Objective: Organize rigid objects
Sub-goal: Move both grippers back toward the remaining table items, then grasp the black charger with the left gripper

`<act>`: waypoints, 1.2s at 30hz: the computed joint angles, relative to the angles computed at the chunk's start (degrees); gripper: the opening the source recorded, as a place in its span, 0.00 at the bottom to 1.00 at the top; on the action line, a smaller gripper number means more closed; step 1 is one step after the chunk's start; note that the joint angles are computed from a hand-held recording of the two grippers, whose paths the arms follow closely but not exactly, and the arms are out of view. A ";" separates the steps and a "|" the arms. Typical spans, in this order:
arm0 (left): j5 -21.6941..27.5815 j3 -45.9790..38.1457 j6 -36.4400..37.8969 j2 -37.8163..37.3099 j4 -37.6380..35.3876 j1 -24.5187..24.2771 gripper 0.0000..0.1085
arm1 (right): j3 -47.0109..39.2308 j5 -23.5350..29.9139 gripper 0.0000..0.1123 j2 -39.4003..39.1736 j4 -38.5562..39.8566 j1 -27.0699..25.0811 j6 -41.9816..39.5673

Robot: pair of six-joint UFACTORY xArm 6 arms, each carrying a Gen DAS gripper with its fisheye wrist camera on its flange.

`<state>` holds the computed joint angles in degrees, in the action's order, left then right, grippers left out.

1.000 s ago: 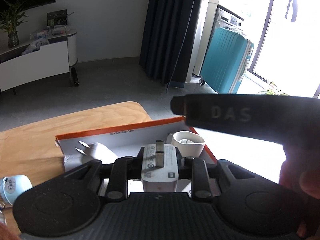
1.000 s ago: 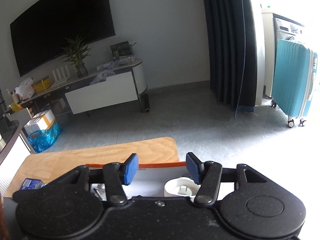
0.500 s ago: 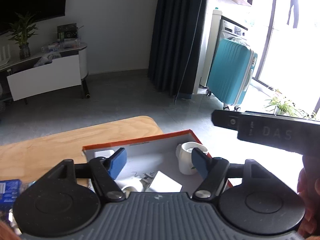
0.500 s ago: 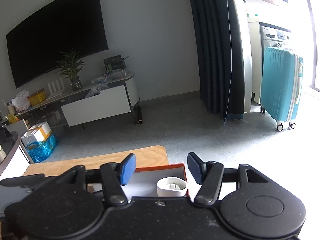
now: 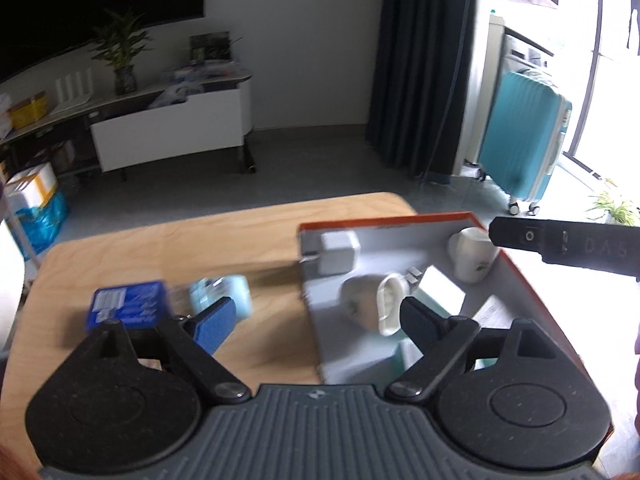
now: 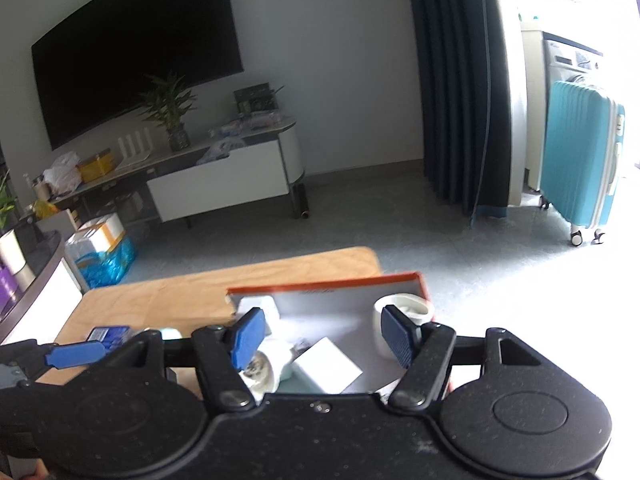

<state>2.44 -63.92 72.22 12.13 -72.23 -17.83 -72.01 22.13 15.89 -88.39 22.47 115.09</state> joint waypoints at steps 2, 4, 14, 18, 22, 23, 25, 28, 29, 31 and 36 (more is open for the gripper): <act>-0.68 0.85 1.11 -0.39 -1.51 1.22 0.85 | -1.72 -0.62 0.69 1.72 1.40 1.19 -1.62; -1.29 1.79 0.60 -0.65 -1.44 2.70 0.89 | -3.15 -0.98 0.69 3.24 2.69 2.25 -3.08; -3.45 4.60 -15.99 1.47 12.93 12.89 0.91 | -10.72 -3.56 0.69 10.71 9.92 6.00 -11.27; -1.29 3.23 -28.44 4.12 24.85 17.08 0.91 | -12.66 -4.18 0.69 12.46 10.61 6.59 -12.23; 1.21 0.00 -25.37 6.62 22.15 17.73 0.90 | -15.09 -4.32 0.69 14.64 13.21 7.06 -15.10; 1.44 -0.60 -26.00 7.32 23.04 17.72 0.90 | -15.56 -4.37 0.69 15.08 13.91 7.16 -15.92; 3.24 -2.37 -24.19 8.51 20.77 17.49 0.90 | -16.46 -4.51 0.69 15.97 15.14 7.33 -17.38; 3.43 -3.74 -23.80 9.99 20.04 16.67 0.89 | -17.28 -4.66 0.69 17.01 16.72 7.32 -18.80; 2.84 -4.06 -24.43 10.71 21.17 16.45 0.88 | -17.56 -4.73 0.69 17.34 17.15 7.27 -19.06; 2.41 -4.73 -24.76 11.66 22.18 16.28 0.85 | -18.08 -4.80 0.69 17.90 17.82 7.27 -19.89; -1.33 -6.71 -20.13 13.98 18.81 16.14 0.75 | -19.47 -4.95 0.69 19.26 18.81 7.01 -21.04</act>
